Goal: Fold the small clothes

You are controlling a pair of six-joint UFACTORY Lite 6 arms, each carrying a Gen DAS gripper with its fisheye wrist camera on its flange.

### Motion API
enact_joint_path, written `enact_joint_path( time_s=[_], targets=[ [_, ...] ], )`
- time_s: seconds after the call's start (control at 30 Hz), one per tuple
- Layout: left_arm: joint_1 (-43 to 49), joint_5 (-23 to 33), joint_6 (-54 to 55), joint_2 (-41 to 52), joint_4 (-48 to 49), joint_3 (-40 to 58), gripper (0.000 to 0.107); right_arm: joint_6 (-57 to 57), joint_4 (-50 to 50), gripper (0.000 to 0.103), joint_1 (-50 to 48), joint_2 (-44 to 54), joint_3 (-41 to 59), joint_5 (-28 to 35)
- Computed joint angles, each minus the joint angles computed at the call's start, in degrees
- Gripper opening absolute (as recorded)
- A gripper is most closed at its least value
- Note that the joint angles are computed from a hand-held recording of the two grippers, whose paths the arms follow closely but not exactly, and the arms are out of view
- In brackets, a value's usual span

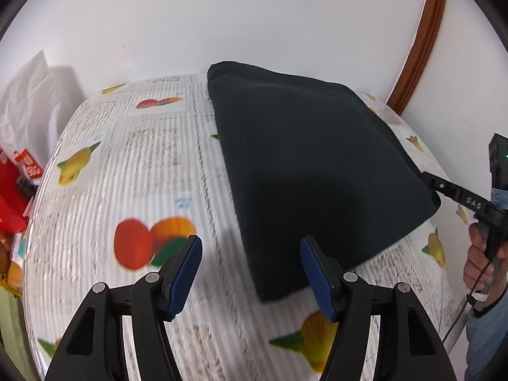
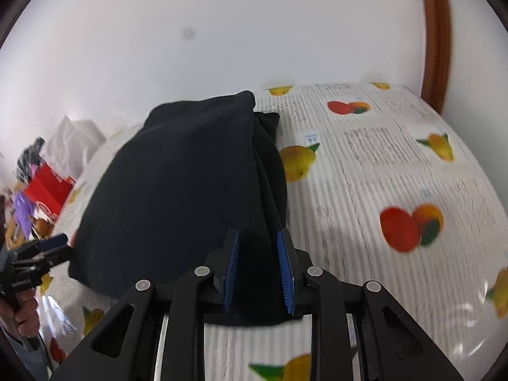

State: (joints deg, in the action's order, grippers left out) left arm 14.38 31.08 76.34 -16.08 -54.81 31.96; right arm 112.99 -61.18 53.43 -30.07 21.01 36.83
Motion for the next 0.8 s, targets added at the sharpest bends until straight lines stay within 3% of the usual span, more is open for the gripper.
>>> enact_joint_path(
  time_s=[0.03,0.13,0.23,0.3,0.4,0.57,0.7,0.8],
  targets=[
    [0.99,0.62,0.82,-1.16,-0.53,-1.16,0.062,1.26,0.02,0.024,1.07,-1.53,-0.93,0.38],
    [2.76,1.98,0.86,-3.17,-0.41,-3.30,0.062,4.87,-1.66,0.004,3.67,-3.72,-2.72,1.43],
    [4.62,3.56,0.58,-7.11,0.83,-6.06,0.062,11.32,-4.99,0.003,10.66,-5.04,-3.60,9.35],
    [6.05,5.08,0.42,-9.43,1.63,-7.28,0.062,13.08,-4.26,0.003,11.34,-4.32,-3.63,9.36],
    [7.83,7.73,-0.73,-13.31,3.29,-8.55,0.062,12.41,-0.96,0.007,12.71,-1.42,-2.01,11.02],
    [8.15,9.67,-5.41,-22.11,7.26,-11.35,0.062,11.03,6.34,0.012,19.86,4.42,2.96,19.29],
    [10.22,15.25,-8.78,-29.44,9.29,-12.59,0.062,7.05,13.51,0.016,23.18,9.13,7.79,24.02],
    [12.48,20.15,-11.68,-36.81,10.81,-13.04,0.069,8.01,16.66,0.030,27.80,6.17,9.29,28.03]
  ],
)
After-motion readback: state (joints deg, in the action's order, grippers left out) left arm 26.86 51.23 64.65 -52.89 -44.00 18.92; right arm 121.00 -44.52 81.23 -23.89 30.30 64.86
